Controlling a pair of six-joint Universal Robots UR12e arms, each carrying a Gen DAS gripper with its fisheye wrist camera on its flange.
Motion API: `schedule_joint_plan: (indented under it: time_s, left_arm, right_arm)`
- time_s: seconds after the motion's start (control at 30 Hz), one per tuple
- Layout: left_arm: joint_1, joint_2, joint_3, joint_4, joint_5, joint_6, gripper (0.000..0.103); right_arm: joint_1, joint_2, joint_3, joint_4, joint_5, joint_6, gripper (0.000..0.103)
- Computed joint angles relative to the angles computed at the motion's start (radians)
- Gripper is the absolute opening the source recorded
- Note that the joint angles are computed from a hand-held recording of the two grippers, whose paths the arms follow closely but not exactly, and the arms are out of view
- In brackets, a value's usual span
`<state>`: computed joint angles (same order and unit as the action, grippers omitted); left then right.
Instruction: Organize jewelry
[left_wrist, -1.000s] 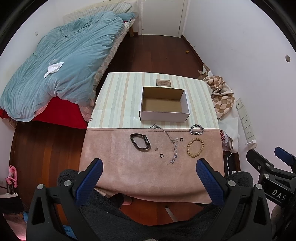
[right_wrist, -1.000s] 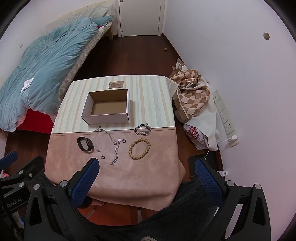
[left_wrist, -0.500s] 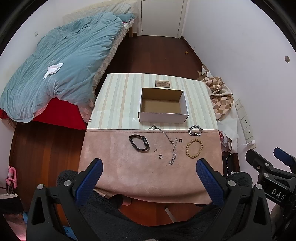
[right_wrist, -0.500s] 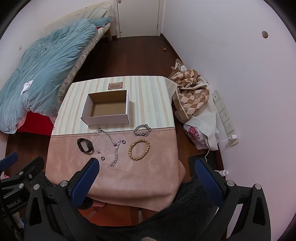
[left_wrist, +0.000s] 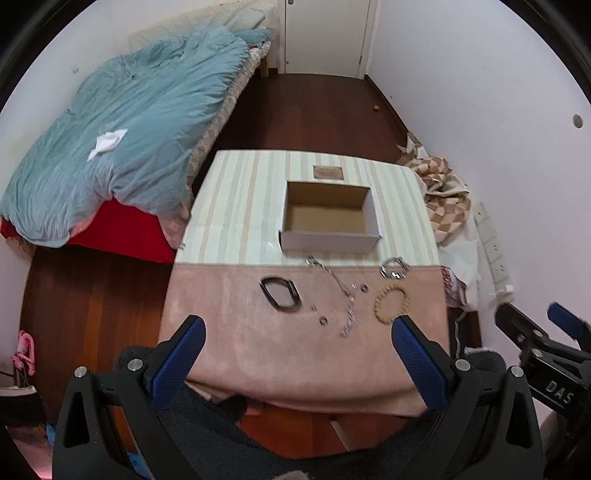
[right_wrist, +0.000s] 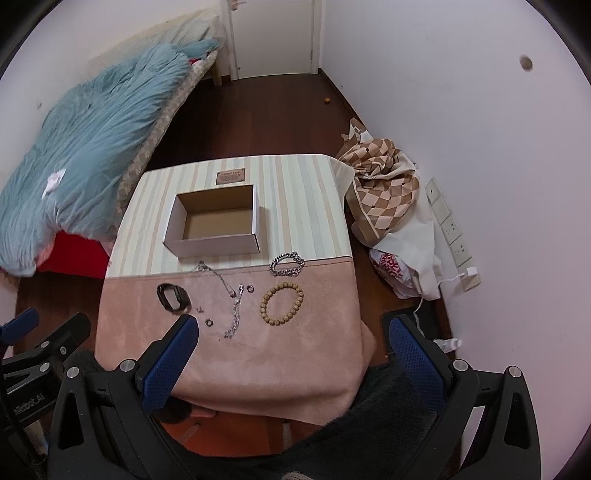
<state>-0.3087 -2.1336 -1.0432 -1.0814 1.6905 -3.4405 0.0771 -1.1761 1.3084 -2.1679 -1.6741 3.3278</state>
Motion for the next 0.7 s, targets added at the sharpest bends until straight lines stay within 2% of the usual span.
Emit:
schedule_joint_plan:
  time_s: [0.2,0.23,0.37,0.53,0.63,0.7]
  left_arm:
    - [0.006,-0.091,0.083,-0.002,0.081,-0.008,0.103]
    - [0.008,-0.116,0.111,-0.031,0.094,-0.012,0.103]
    - [0.021,-0.199,0.194,-0.152,0.078,-0.024,0.102]
    - [0.039,-0.259,0.228,-0.267,0.053,-0.060,0.102]
    - [0.050,-0.268,0.214,-0.290,0.018,-0.086,0.102]
    - [0.057,-0.268,0.198,-0.284,0.001,-0.100,0.096]
  right_arm:
    - [-0.023,0.058,-0.023,-0.001,-0.019,0.111,0.103]
    - [-0.024,0.072,-0.029,0.009,-0.036,0.121,0.103]
    - [-0.027,0.143,-0.076,0.074,-0.057,0.147,0.103]
    - [-0.032,0.221,-0.119,0.140,-0.044,0.149,0.101]
    - [-0.027,0.261,-0.142,0.176,-0.049,0.135,0.099]
    - [-0.025,0.281,-0.151,0.189,-0.049,0.136,0.096]
